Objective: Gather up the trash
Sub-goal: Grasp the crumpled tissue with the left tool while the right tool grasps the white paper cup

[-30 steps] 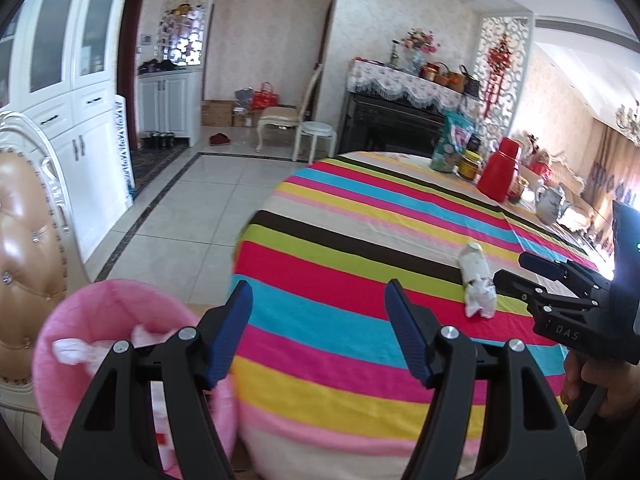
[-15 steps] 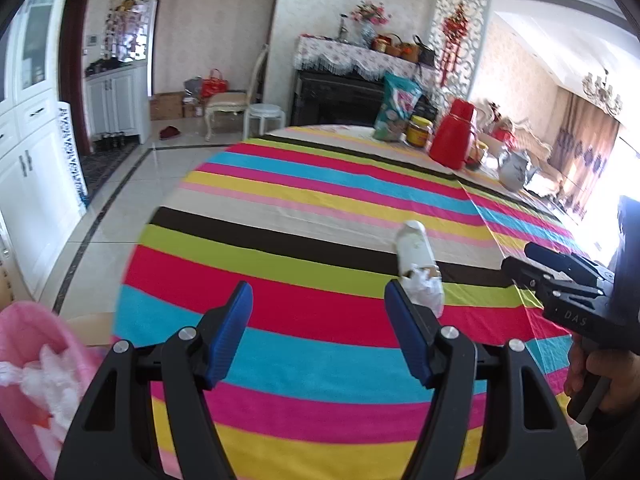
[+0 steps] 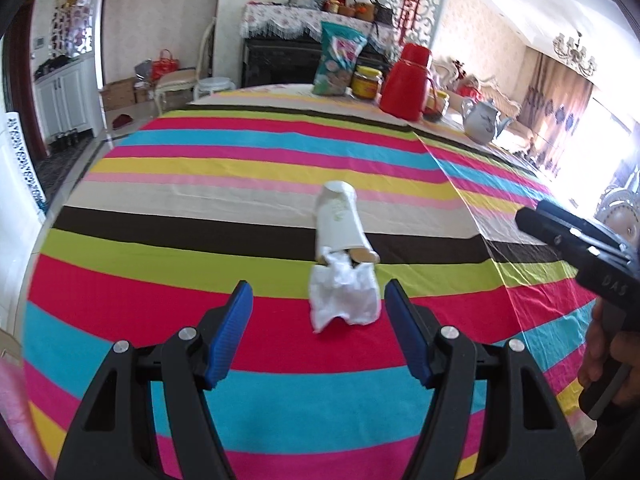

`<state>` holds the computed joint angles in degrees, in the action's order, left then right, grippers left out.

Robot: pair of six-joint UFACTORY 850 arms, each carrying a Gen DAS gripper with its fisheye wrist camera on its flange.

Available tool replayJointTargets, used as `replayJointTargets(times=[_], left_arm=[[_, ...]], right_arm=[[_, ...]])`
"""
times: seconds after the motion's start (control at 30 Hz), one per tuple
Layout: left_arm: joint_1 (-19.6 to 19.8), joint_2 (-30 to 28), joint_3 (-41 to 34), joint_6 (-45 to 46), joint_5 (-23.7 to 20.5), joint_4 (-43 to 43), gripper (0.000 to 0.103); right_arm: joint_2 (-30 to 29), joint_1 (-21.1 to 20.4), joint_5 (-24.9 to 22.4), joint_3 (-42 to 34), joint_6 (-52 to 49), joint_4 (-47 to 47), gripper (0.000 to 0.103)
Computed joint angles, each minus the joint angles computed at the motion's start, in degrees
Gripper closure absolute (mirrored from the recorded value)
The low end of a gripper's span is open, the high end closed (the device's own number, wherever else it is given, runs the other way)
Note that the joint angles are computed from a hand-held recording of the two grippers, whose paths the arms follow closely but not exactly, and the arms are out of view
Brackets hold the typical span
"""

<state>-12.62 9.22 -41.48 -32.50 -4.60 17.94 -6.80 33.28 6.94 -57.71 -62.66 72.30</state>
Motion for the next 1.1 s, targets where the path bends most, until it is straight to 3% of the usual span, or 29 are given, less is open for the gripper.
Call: replayJointTargets(times=[0.47,0.8,1.0,1.1], left_arm=[[-1.23,-11.81,-6.99,18.40,-0.50,-19.03,0.038],[-1.30,-13.92,-8.57,28.41,-2.54,-26.95,0.086],[-0.56,-11.64,-7.20,32.62,-2.22,-31.03,0.089],[-0.24,-10.11,-6.32,29.93,-1.86,-28.18,0.089]], right_arm=[[0.08,-2.73,-0.79,0.25,3.48,-1.93,0.031],[-1.09,-1.96,-0.44,-0.45,-4.41,5.46,0.031],[-2.44,-0.52,0.01,-1.34,-10.12,10.52,0.031],[-3.11,-0.09,-0.03,-1.94,-11.78,12.25,0.031]])
